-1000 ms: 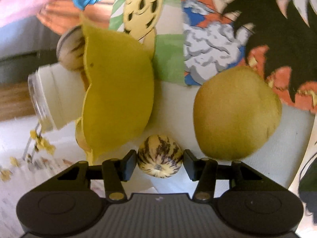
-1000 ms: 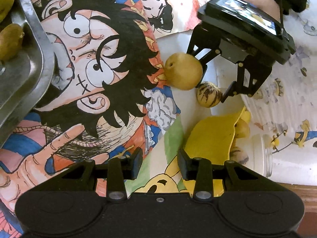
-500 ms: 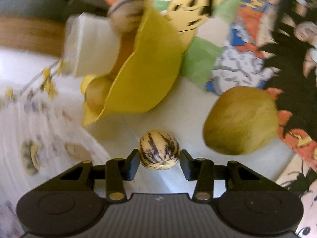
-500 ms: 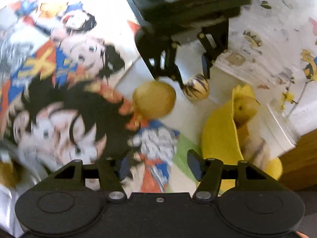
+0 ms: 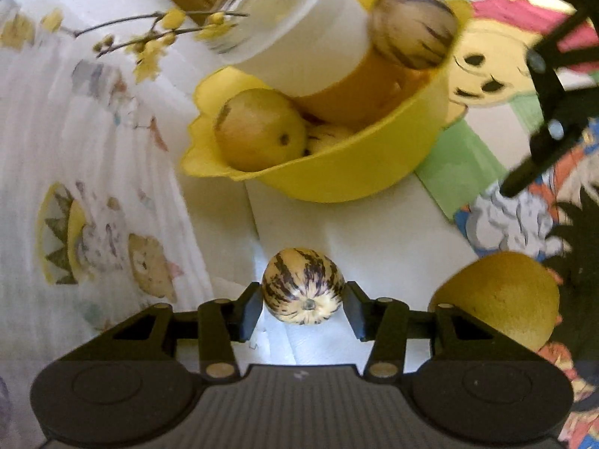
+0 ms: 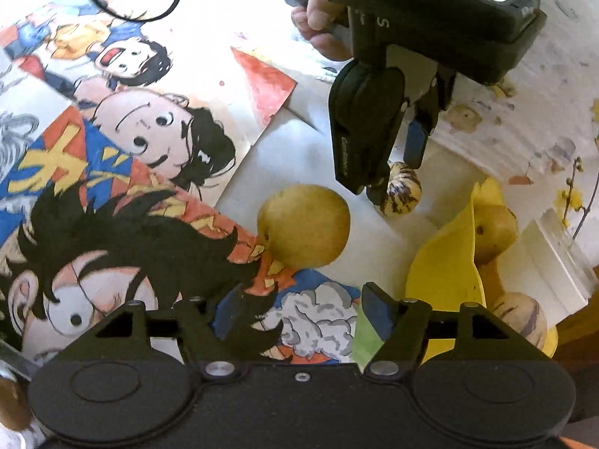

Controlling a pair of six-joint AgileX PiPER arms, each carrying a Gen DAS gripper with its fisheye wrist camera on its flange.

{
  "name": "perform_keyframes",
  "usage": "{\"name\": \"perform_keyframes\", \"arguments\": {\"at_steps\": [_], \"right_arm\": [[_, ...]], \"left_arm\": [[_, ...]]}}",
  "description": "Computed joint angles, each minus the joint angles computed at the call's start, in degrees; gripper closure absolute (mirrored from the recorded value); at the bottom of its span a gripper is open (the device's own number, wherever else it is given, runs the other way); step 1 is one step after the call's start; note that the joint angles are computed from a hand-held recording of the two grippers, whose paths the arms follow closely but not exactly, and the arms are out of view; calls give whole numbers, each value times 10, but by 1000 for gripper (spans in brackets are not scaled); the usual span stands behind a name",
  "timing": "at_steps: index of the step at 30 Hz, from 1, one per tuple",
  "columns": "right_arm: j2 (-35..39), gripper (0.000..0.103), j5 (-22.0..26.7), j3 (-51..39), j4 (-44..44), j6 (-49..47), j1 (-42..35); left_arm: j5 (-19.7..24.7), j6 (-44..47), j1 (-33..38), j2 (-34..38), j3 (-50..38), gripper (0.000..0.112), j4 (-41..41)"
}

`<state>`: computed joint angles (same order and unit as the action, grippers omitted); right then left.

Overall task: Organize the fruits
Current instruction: 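Close the left tool on the striped fruit while the right tool grasps the green pear, then carry the striped fruit with the left tool while the right tool carries the pear to the tray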

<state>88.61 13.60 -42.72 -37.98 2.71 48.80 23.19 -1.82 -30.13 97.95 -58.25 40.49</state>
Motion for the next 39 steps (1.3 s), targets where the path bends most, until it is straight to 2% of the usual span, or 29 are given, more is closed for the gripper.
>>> {"name": "perform_keyframes", "arguments": {"at_steps": [4, 6, 8, 10, 13, 16, 20, 24, 29, 34, 39], "right_arm": [[4, 29, 17, -30, 159, -81, -4], [7, 28, 33, -47, 216, -83, -5], [12, 25, 39, -60, 253, -66, -6], [22, 23, 36, -69, 224, -5, 0], [46, 23, 31, -82, 117, 117, 20], [67, 24, 35, -99, 92, 164, 23], [85, 28, 39, -117, 93, 178, 20], [98, 43, 44, -129, 92, 188, 18], [88, 43, 36, -113, 109, 178, 10], [61, 43, 55, -94, 164, 138, -5], [15, 43, 89, -58, 149, 183, -12]], "left_arm": [[1, 37, 13, -4, -9, 60, -39], [-6, 47, 20, -6, -8, 60, -61], [-1, 107, 39, -12, -22, 62, -132], [3, 162, 59, -15, -35, 63, -201], [12, 202, 73, -12, -54, 66, -264], [28, 239, 89, 2, -88, 66, -304], [28, 236, 88, -2, -87, 66, -304], [21, 218, 82, -19, -64, 67, -291], [21, 222, 85, -16, -67, 67, -292], [20, 223, 88, -16, -66, 66, -292], [12, 129, 65, 4, -72, 63, -224]]}}
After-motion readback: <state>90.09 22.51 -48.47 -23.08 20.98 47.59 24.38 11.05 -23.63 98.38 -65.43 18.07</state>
